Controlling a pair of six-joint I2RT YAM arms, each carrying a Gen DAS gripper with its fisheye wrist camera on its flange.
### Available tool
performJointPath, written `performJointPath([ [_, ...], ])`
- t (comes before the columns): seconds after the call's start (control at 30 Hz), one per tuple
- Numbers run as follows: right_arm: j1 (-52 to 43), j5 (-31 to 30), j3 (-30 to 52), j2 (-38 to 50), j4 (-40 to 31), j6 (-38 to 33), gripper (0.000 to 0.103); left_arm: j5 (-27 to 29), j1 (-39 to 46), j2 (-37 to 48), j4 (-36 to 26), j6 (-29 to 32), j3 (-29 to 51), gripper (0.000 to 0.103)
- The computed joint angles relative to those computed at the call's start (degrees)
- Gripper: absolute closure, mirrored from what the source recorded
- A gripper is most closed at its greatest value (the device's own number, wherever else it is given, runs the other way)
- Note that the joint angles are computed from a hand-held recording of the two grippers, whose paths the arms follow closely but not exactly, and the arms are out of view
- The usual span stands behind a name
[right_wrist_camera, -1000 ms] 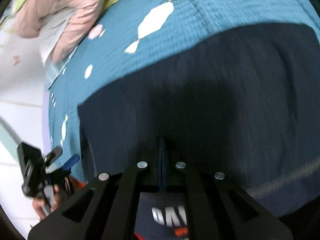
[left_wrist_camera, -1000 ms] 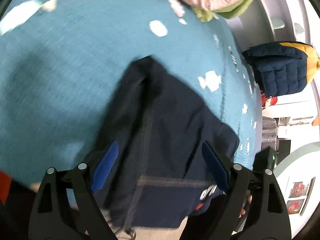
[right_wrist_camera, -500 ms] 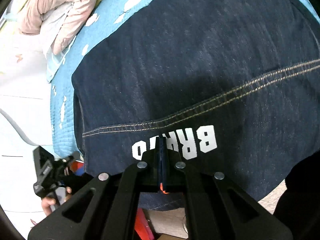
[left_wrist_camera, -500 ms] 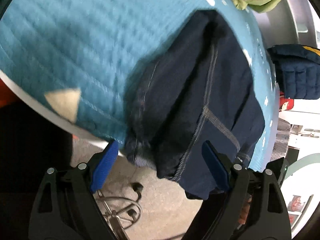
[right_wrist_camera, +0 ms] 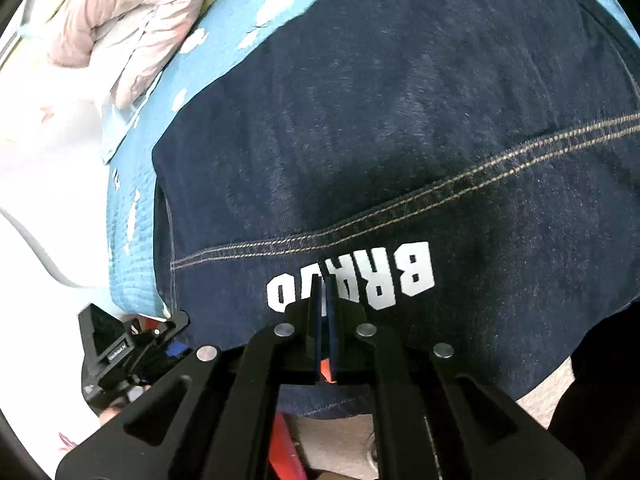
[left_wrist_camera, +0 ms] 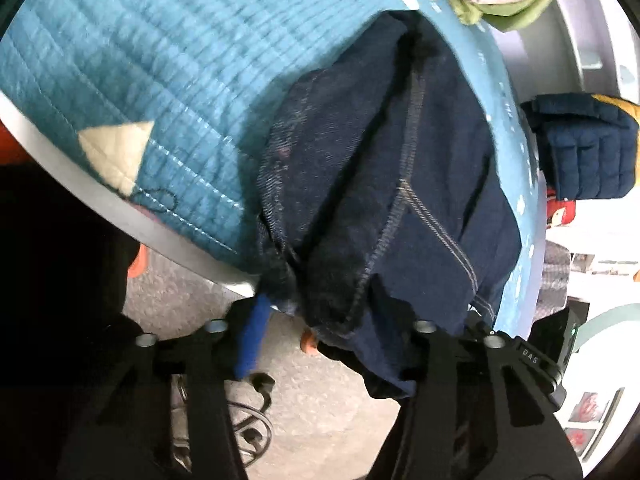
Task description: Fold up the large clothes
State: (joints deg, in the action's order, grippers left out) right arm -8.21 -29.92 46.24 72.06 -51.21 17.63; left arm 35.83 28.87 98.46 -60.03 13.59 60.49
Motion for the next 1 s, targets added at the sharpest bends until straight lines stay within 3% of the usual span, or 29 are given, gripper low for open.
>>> performJointPath([
  [0.07, 2.16, 2.46, -0.03, -1.98, 0.21, -0.65, 0.099, 1.29, 0.31, -1.99, 0.51, 0.99, -0.56, 0.073],
  [0.2, 7.46, 5.4, -1.58, -8.4, 2.2, -0.75, 0.092, 6.11, 1.27, -3.53, -2.59, 2.16, 0.75, 0.074],
  [0.27, 13.91, 10.26, -2.24, -12.06, 3.83, 0.1, 0.09, 7.27, 1.57, -3.55, -4.22, 2.91, 1.79, 0.074],
  [0.43, 27.84, 16.62, -2.81, -16.06, 8.31, 4.14, 0.061, 10.17, 0.74, -5.85, -8.39, 3.57, 3.91, 0.074],
  [0.57, 36.18, 19.04, -2.97, -15.18, 11.58, 5.26, 0.053, 11.55, -1.35, -6.66, -10.82, 2.98, 6.23, 0.074],
  [0.8, 48.34, 29.83, -3.15, -8.96, 17.91, 6.22, 0.051, 14.7, -2.63, -7.3, -13.88, 4.52, 7.78, 0.074],
  [1.0, 51.6, 33.46, 0.64, 0.51, 20.28, 5.04, 0.051, 10.36, -5.47, -6.77, -9.43, 0.6, 7.46, 0.077],
])
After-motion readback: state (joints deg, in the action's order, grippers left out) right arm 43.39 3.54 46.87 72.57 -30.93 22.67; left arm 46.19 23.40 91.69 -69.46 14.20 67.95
